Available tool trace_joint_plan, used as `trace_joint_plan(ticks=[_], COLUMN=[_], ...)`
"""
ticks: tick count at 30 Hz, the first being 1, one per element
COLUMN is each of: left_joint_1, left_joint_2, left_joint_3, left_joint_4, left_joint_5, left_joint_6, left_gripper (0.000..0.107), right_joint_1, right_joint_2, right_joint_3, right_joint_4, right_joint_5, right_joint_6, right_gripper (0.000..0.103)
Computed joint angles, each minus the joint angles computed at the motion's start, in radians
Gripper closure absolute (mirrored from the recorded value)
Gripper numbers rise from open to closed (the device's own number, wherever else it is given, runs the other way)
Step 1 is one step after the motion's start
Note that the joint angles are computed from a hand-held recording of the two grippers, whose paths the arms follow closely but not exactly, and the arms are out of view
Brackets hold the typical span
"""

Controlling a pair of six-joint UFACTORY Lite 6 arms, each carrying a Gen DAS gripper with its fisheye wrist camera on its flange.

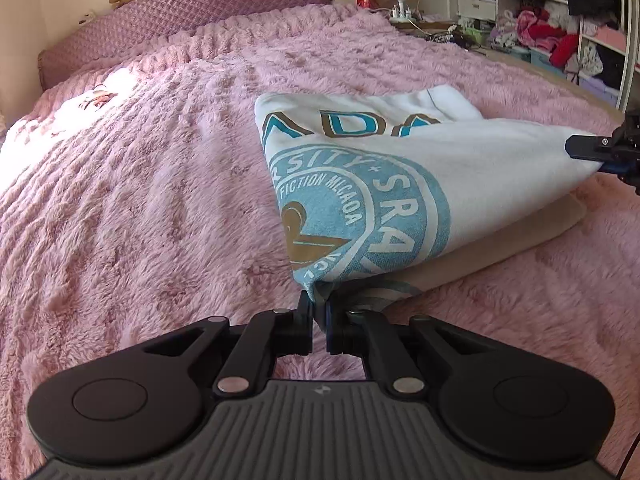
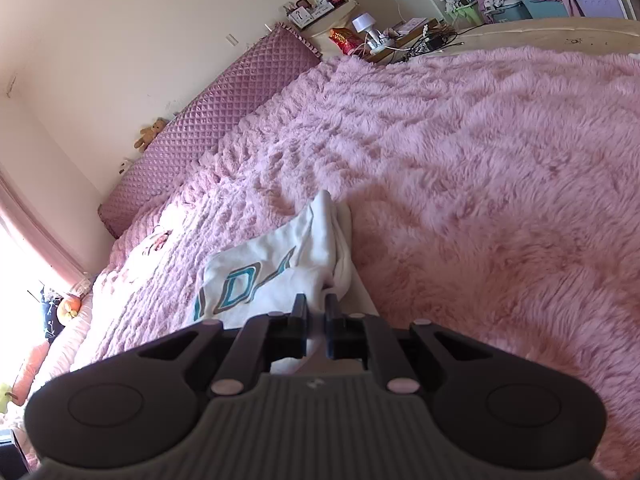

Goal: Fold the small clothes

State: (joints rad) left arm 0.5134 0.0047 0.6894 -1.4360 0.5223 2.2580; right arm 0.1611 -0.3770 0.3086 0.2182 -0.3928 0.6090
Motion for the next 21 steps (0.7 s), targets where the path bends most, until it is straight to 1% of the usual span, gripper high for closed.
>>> trace_joint_plan(ticks=[1,2,3,4,5,7,8,9,10,12,13,14,15,16,18,19,21], left_joint_1=[-0.031,-0.052,-0.064,-0.075,-0.081,-0.088,-0.075,-0.057,-0.032,0.027,0.062,0.100,0.129,0.160,0.204,0.217,0.215], left_joint_2=[-0.004,0.003,0.014,0.024,0.026,0.007,-0.001,-0.010,-0.016,-0.027,-0.029,-0.037,-0.042,-0.050,-0.033,-0.012,0.047], left_joint_3=[-0.026,-0.043,-0.049,-0.048,-0.049,-0.064,-0.062,-0.058,-0.045,-0.019,0.001,0.015,0.025,0.045,0.092,0.130,0.221], left_joint_4=[-0.049,-0.123,-0.163,-0.164,-0.171,-0.189,-0.165,-0.107,-0.024,0.116,0.186,0.237,0.262,0.296,0.324,0.340,0.362], left_joint_5=[-0.051,-0.085,-0.104,-0.121,-0.128,-0.138,-0.119,-0.099,-0.069,-0.005,0.034,0.079,0.107,0.148,0.225,0.267,0.346], left_joint_6=[0.076,0.168,0.219,0.228,0.241,0.310,0.311,0.270,0.199,0.079,0.024,-0.013,-0.032,-0.071,-0.126,-0.182,-0.319], left_gripper=[0.102,0.101,0.101,0.101,0.101,0.101,0.101,0.100,0.100,0.096,0.096,0.095,0.095,0.095,0.095,0.095,0.095], right_joint_1=[-0.006,-0.014,-0.030,-0.049,-0.063,-0.065,-0.064,-0.074,-0.090,-0.154,-0.179,-0.196,-0.205,-0.212,-0.246,-0.261,-0.251], right_joint_2=[0.035,0.063,0.109,0.142,0.175,0.193,0.191,0.189,0.180,0.153,0.126,0.076,0.034,-0.004,-0.034,-0.012,0.055], right_joint_3=[-0.007,-0.016,-0.032,-0.049,-0.080,-0.102,-0.101,-0.095,-0.094,-0.102,-0.106,-0.114,-0.117,-0.116,-0.083,-0.042,0.057], right_joint_4=[-0.024,-0.058,-0.129,-0.196,-0.235,-0.238,-0.243,-0.273,-0.307,-0.462,-0.514,-0.541,-0.548,-0.549,-0.602,-0.642,-0.614], right_joint_5=[-0.013,-0.030,-0.060,-0.097,-0.169,-0.225,-0.224,-0.212,-0.205,-0.216,-0.205,-0.174,-0.143,-0.111,-0.080,-0.072,-0.039], right_joint_6=[0.021,0.054,0.128,0.204,0.260,0.260,0.259,0.270,0.291,0.412,0.451,0.465,0.461,0.453,0.456,0.454,0.352], right_gripper=[0.101,0.101,0.101,0.101,0.102,0.101,0.100,0.100,0.095,0.085,0.082,0.081,0.073,0.070,0.070,0.070,0.070])
